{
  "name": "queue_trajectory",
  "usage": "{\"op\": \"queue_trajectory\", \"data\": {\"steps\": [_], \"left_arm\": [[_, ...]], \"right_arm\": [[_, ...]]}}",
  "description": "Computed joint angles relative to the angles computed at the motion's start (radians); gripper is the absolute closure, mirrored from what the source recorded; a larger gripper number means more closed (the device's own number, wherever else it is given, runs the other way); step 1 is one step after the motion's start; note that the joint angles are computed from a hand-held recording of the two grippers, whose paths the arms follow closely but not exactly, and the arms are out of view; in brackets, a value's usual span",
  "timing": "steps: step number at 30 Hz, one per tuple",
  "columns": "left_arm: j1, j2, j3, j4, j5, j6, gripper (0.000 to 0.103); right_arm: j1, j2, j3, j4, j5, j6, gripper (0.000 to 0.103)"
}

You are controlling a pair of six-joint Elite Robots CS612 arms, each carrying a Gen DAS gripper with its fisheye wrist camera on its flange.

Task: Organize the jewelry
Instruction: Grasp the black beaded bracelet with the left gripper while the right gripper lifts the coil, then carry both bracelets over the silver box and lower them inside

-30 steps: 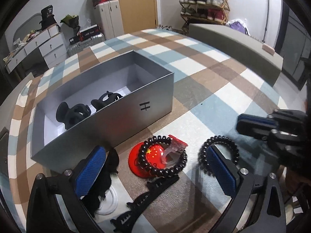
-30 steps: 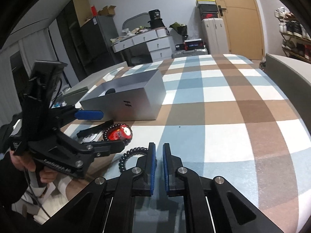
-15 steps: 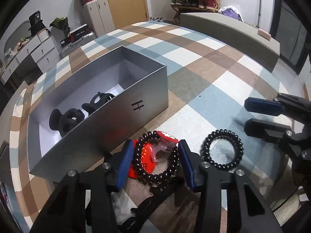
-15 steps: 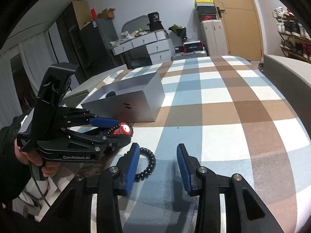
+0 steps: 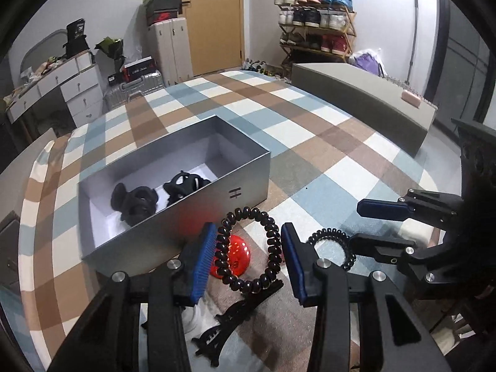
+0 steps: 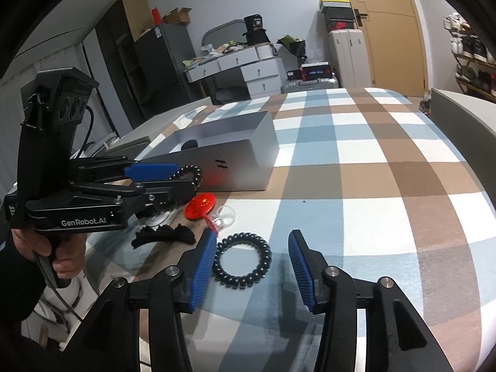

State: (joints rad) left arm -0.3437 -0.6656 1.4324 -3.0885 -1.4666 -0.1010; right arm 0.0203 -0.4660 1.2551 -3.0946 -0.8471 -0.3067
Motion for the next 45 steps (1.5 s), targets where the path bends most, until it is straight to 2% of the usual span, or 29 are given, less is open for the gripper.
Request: {"op": "queue_trajectory", "data": {"steps": [4,11,15,19,21,23,27,36,45], "left_arm": [[0.006,-0.013,0.029,-0.052,0.001,-0.040,0.066],[0.017,-0.035,0.078,-0.127,0.011,-0.117,0.066],[0.021,-0.039,0.096,-0.144,0.019,-0.135,0.066],[0.027,-0.042,0.111,-0.157,0.019,-0.151,0.066],[0.030,-0.042,0.115,-0.163,0.014,-0.159,0.066],[0.031,-0.042,0.120,-0.174,0.016,-0.165,0.066],[0.033,-0.046,0.133,-0.195,0.010,-0.172,0.066],[0.035,-0.049,0.144,-0.227,0.001,-0.174,0.066],[0.040,-0.054,0.144,-0.236,0.025,-0.205,0.066]], "right_arm": [[0.007,-0.001,-0.007,0.036,-0.007,-0.043,0.047],[0.027,0.003,-0.019,0.102,-0.049,-0.100,0.046],[0.042,0.000,-0.010,0.071,-0.118,-0.133,0.044],[0.067,0.000,0.008,-0.003,-0.239,-0.207,0.043],[0.070,0.001,0.015,-0.036,-0.252,-0.218,0.044],[0.065,0.003,0.006,-0.008,-0.224,-0.216,0.052],[0.063,0.003,0.008,-0.016,-0.225,-0.202,0.062],[0.048,-0.004,0.015,-0.017,-0.144,-0.130,0.063],[0.026,-0.006,-0.004,-0.045,0.017,-0.009,0.063]]}}
